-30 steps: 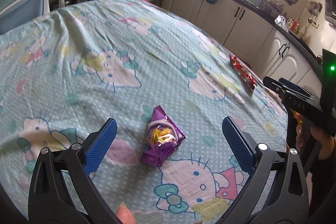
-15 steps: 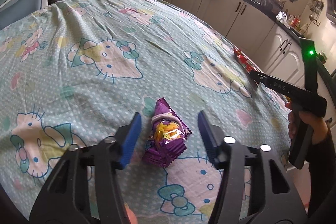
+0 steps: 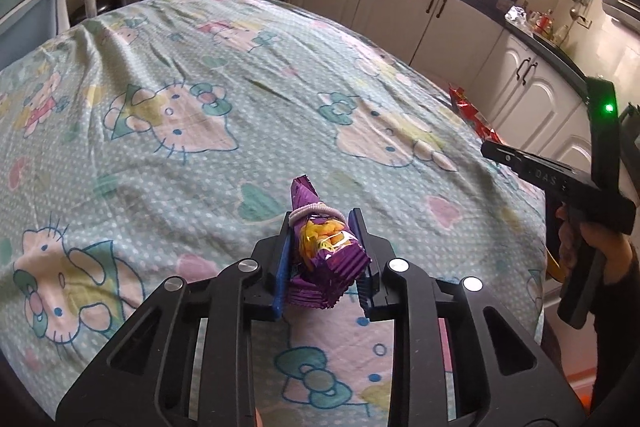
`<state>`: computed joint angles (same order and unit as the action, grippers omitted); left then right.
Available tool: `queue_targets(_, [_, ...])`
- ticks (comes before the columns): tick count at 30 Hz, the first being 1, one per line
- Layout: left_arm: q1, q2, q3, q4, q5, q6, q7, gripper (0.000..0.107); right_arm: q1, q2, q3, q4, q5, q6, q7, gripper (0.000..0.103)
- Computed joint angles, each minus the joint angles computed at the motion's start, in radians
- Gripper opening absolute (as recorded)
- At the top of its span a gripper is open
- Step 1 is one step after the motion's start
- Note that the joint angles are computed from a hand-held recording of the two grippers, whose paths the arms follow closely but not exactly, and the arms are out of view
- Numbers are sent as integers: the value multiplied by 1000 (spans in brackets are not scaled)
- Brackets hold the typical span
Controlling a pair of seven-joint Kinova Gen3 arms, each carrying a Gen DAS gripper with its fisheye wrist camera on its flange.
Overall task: Collect trash
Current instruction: 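Carry the purple and red wrappers over the yellow bin with both grippers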
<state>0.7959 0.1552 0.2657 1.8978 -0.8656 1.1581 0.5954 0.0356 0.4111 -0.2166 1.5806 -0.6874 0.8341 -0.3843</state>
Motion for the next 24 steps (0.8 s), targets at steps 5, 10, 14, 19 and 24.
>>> queue_targets(5, [7, 14, 0, -32, -15, 14, -28, 20, 61, -37, 6, 36, -48, 38, 71, 15])
queue_targets(10, [22, 31, -4, -78, -31, 40, -63, 20, 107, -63, 38, 53, -102, 87, 120, 15])
queue_targets(14, [38, 50, -12, -123, -49, 59, -98, 20, 146, -84, 66, 60, -145, 132, 163, 15])
queue_targets(19, [58, 78, -25, -181, -70, 72, -146, 20, 183, -104, 103, 63, -184, 179, 207, 15])
queue_targets(24, [75, 101, -45, -226, -89, 64, -193, 20, 209, -120, 134, 67, -207, 207, 228, 15])
